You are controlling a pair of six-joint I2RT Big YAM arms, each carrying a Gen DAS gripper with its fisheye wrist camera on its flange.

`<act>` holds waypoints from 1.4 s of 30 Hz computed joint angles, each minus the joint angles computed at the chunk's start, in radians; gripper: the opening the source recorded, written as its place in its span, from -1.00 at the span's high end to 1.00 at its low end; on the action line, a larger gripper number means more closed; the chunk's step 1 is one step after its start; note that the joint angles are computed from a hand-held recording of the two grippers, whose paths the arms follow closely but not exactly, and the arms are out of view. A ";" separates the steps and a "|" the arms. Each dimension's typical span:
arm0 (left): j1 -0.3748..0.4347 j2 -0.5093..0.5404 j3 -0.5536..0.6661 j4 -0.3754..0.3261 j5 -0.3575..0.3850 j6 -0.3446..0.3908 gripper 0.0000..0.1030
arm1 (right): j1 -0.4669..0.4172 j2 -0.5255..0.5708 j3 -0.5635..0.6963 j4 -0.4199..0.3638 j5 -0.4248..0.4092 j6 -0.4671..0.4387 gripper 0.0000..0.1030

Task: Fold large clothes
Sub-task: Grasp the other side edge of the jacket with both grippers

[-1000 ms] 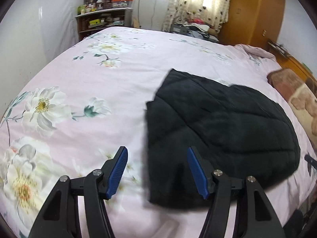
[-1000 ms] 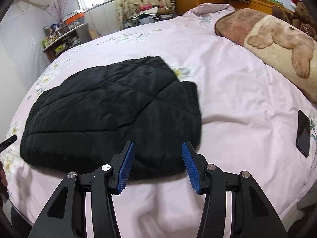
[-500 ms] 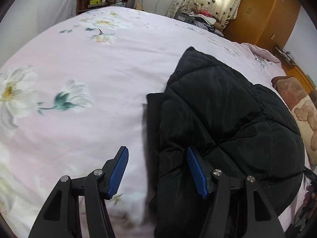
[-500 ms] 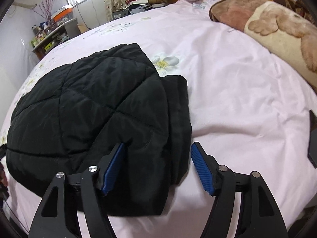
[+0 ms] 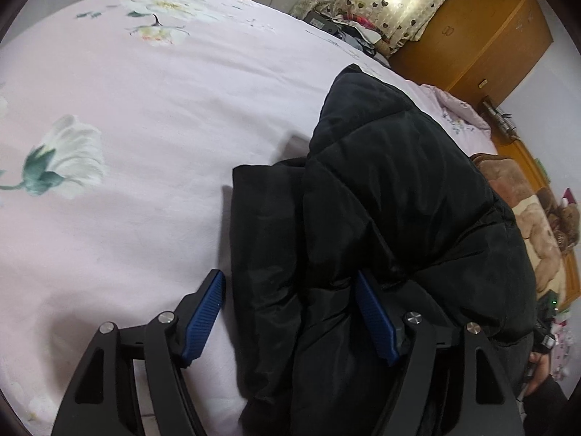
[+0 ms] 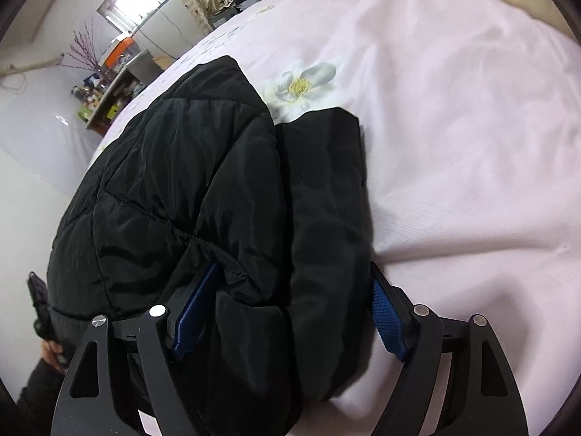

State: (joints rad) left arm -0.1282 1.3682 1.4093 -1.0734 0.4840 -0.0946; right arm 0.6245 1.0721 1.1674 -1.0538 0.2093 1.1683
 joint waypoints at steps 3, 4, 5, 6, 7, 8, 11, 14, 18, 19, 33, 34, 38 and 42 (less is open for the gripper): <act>0.012 -0.020 -0.030 0.013 0.057 -0.017 -0.40 | -0.005 -0.025 -0.034 0.049 -0.045 0.028 -0.51; 0.018 -0.024 -0.040 0.017 0.072 -0.016 -0.40 | -0.006 -0.035 -0.046 0.063 -0.057 0.033 -0.51; 0.021 -0.031 -0.053 0.025 0.082 -0.015 -0.40 | -0.001 -0.046 -0.058 0.075 -0.060 0.035 -0.51; 0.025 -0.030 -0.057 0.030 0.091 -0.016 -0.40 | 0.001 -0.055 -0.069 0.086 -0.066 0.030 -0.50; 0.027 -0.022 -0.051 0.027 0.098 -0.016 -0.40 | -0.002 -0.062 -0.078 0.096 -0.073 0.024 -0.50; 0.025 -0.011 -0.041 0.027 0.100 -0.016 -0.40 | -0.008 -0.064 -0.085 0.109 -0.080 0.018 -0.50; 0.011 0.030 0.000 0.021 0.093 -0.011 -0.42 | -0.030 -0.033 -0.063 0.109 -0.084 -0.023 -0.50; 0.001 0.053 0.017 0.024 0.097 -0.028 -0.44 | -0.039 -0.016 -0.063 0.128 -0.098 -0.032 -0.46; -0.008 0.044 0.018 0.012 0.086 -0.014 -0.31 | -0.031 -0.018 -0.054 0.141 -0.103 -0.052 0.03; -0.015 0.042 0.020 0.012 0.073 -0.011 -0.25 | -0.027 -0.014 -0.045 0.128 -0.096 -0.059 0.05; -0.093 -0.118 0.098 -0.089 -0.117 0.039 0.46 | 0.085 0.002 0.158 -0.081 0.076 -0.040 0.50; -0.096 -0.138 0.095 -0.092 -0.117 0.038 0.46 | 0.110 -0.006 0.172 -0.099 0.099 -0.031 0.51; -0.058 -0.233 0.065 -0.139 -0.077 0.045 0.47 | 0.213 -0.032 0.209 -0.151 0.181 0.020 0.51; -0.009 -0.297 0.049 -0.183 -0.044 0.065 0.47 | 0.310 -0.051 0.224 -0.187 0.244 0.082 0.51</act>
